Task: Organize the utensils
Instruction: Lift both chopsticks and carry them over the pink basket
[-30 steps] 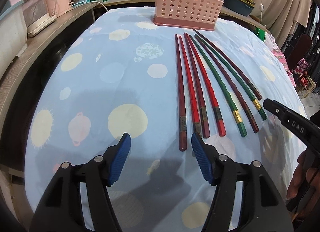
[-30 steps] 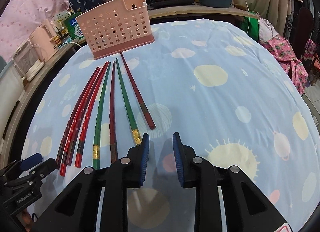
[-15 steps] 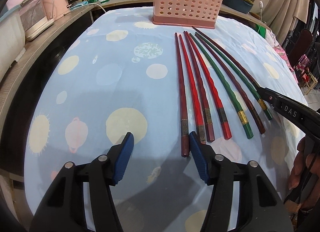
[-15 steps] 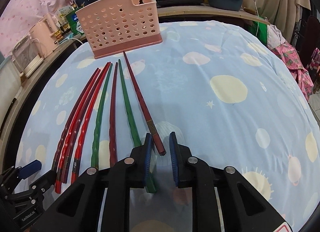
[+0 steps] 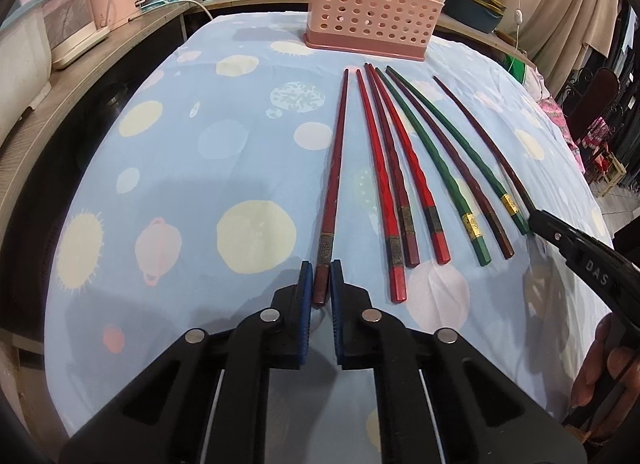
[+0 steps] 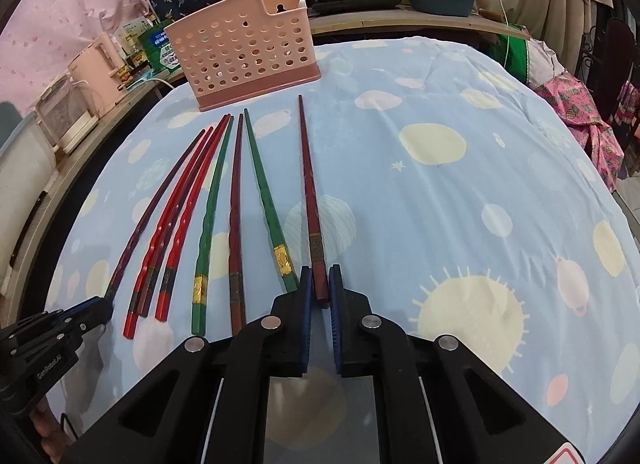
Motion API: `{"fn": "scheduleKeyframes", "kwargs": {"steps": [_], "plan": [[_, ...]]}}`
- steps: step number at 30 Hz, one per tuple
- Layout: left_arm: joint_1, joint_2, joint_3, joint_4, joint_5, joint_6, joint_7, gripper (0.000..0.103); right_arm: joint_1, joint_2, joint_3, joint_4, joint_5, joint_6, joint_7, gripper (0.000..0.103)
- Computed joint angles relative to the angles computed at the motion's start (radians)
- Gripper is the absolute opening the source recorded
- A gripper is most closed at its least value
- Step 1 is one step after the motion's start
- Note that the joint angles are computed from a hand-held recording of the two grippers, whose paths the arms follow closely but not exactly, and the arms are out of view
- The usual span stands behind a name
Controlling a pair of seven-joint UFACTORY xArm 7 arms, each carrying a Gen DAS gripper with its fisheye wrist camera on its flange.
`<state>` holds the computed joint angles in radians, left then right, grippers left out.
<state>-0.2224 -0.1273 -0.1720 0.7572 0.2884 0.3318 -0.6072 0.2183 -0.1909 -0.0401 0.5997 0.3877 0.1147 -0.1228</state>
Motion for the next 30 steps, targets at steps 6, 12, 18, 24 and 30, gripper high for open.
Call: {"fn": "scheduleKeyframes", "kwargs": {"steps": [6,12,18,24,30], "plan": [[-0.008,-0.058,0.006,-0.03,-0.054,0.011,0.03,0.008,0.003,-0.102,-0.022,-0.068,-0.004,0.009,0.009,0.007],[-0.006,-0.127,0.009,-0.061,-0.122,0.025,0.068,0.008,-0.002,-0.209,-0.043,-0.123,-0.036,0.023,0.039,0.007],[0.005,-0.209,0.007,-0.084,-0.155,0.04,0.089,0.008,-0.022,-0.318,-0.055,-0.163,-0.08,0.041,0.072,0.007],[0.018,-0.292,0.015,-0.093,-0.186,0.056,0.121,0.008,-0.046,-0.415,-0.061,-0.177,-0.12,0.048,0.104,0.007],[0.034,-0.358,0.018,-0.075,-0.206,0.074,0.146,0.008,-0.053,-0.477,-0.075,-0.16,-0.144,0.04,0.131,0.007]]}}
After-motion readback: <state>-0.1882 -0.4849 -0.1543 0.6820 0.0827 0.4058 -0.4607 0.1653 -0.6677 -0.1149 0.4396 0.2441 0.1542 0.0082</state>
